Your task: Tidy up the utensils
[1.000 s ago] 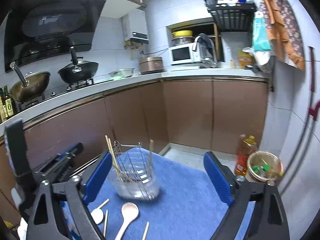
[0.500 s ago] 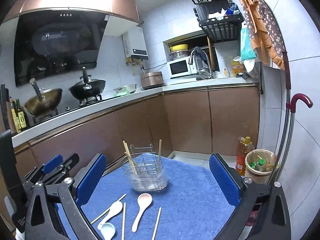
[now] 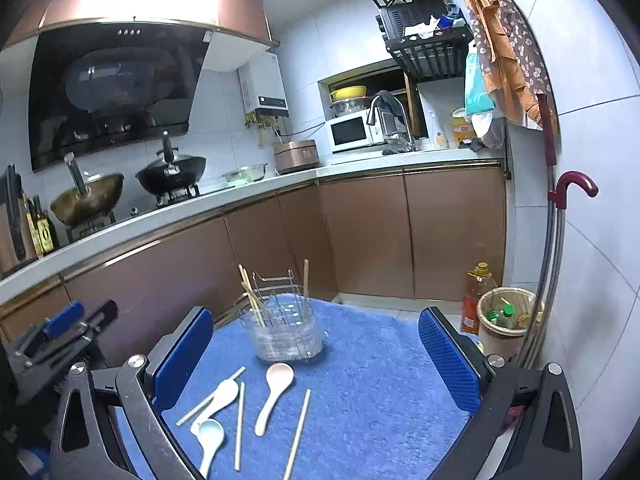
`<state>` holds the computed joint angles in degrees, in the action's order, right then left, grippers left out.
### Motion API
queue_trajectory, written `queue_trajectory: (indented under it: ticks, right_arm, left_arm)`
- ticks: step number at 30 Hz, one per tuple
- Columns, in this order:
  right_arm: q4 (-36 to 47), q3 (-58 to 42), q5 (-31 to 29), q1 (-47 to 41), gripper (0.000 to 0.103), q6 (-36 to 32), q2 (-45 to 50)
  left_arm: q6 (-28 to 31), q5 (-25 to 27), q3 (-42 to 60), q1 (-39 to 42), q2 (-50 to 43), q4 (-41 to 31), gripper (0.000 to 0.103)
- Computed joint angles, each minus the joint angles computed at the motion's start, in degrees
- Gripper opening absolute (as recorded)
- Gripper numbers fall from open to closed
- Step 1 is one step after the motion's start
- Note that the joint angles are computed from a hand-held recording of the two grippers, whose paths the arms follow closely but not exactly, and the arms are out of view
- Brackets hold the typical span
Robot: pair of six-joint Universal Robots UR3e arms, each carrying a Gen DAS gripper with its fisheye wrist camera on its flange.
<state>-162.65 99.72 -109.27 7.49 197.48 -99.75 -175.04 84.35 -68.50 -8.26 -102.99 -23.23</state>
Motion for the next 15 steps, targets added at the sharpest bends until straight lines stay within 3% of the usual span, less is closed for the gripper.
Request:
queue_trajectory:
  ticks: [3,15]
  right_arm:
    - [-0.32,0.75,-1.28,0.99,0.103,-0.59,-0.11]
    - [0.03,5.86,6.64,-3.51,0.103,-0.39,-5.95]
  left_arm:
    - [1.01,2.33,-1.79,-0.85,1.08,1.17,0.055]
    - [2.28,6.18,-3.38,-3.90,2.89,1.40,0.055]
